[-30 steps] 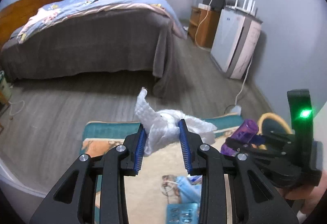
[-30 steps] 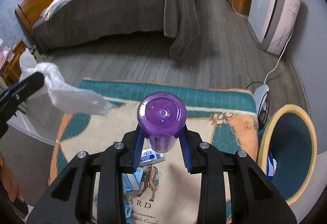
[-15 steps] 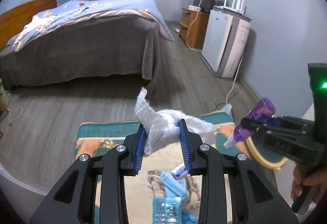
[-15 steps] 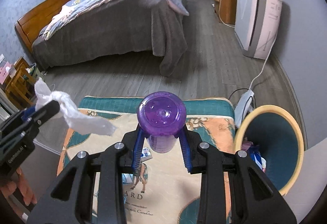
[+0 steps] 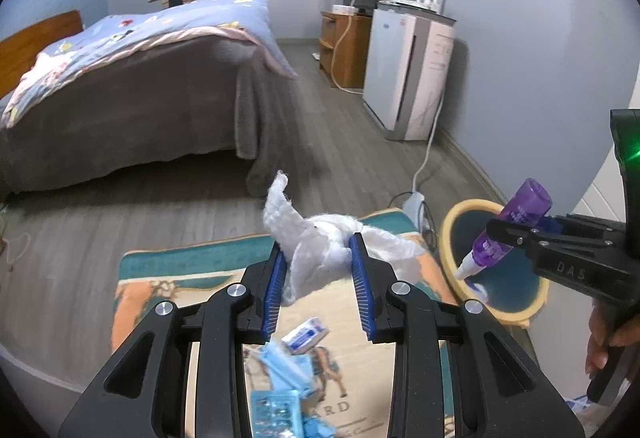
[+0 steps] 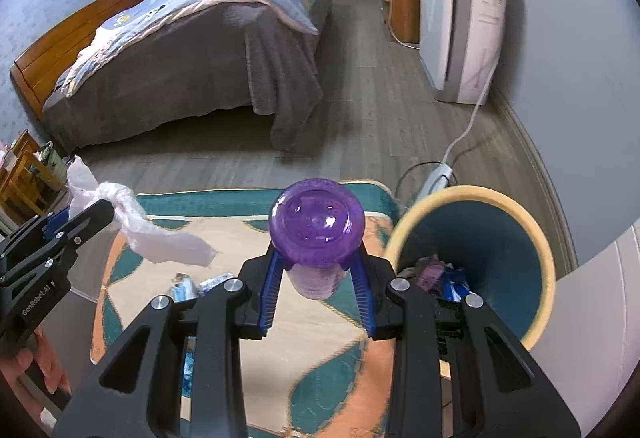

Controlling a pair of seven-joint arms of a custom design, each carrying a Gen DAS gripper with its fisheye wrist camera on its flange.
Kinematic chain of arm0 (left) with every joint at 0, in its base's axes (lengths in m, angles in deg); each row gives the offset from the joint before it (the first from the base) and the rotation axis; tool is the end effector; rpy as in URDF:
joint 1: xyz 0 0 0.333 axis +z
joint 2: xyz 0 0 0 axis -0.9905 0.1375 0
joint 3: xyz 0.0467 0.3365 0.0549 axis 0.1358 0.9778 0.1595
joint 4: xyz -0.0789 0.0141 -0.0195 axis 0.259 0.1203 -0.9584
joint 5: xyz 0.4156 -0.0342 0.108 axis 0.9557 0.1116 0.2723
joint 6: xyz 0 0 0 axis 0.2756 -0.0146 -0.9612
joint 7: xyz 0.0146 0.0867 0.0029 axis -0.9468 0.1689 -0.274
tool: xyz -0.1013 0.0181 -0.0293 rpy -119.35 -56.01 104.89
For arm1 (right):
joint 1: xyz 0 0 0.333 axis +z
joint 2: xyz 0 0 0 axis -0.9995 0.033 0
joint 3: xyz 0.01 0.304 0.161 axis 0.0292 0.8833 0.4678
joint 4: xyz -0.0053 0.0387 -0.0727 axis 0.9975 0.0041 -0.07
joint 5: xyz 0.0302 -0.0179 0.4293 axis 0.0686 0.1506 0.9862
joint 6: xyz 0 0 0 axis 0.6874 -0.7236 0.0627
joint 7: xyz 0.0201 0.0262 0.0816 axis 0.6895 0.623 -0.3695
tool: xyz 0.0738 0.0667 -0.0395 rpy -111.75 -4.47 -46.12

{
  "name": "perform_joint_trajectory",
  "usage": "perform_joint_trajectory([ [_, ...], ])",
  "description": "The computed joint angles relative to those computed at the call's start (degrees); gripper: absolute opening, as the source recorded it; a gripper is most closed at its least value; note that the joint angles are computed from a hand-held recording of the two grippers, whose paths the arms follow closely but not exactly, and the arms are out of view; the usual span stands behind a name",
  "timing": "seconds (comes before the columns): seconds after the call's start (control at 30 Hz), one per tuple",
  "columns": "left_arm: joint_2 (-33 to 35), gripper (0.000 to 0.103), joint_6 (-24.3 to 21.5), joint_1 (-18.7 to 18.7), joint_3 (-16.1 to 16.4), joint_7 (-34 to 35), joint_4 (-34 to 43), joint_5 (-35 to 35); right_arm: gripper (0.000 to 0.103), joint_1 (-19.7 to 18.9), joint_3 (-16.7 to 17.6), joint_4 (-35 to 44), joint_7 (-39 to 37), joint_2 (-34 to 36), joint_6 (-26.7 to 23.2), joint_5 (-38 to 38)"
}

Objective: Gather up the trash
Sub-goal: 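Carry the tissue and purple bottle over the wastebasket with both tools, then open both tools over the wastebasket to drop the tissue and bottle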

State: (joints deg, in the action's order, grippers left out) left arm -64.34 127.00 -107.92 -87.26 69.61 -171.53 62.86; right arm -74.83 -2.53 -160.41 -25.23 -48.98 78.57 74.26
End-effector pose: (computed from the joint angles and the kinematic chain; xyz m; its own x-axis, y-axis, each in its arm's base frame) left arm 0.5828 -0.4271 0.4897 0.0701 -0.9960 0.0552 -0.6628 -0.0879 -0.7436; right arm 0.6775 0.1666 0.4691 0.3858 -0.9117 -0.1414 -0.7540 -0.2232 -0.6178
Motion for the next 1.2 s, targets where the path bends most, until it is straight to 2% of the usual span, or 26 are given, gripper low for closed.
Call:
perform_joint_trajectory([
  [0.47, 8.52, 0.033, -1.42, -4.0, 0.58, 7.98, 10.37, -2.6, 0.032, -1.79, -1.75, 0.02, 0.4, 0.43, -0.59, -1.69],
  [0.87, 16.04, 0.033, -3.83, -7.62, 0.9, 18.78, 18.17, -8.38, 0.032, -3.6, -3.28, 1.65, 1.31, 0.85, -1.43, -4.57],
  [1.2, 24.73, 0.033, -5.64, -10.87, 1.6, 24.48, 31.56, -13.28, 0.032, -7.09, -5.63, 5.58, 5.8, 4.83, -4.72, -4.89],
])
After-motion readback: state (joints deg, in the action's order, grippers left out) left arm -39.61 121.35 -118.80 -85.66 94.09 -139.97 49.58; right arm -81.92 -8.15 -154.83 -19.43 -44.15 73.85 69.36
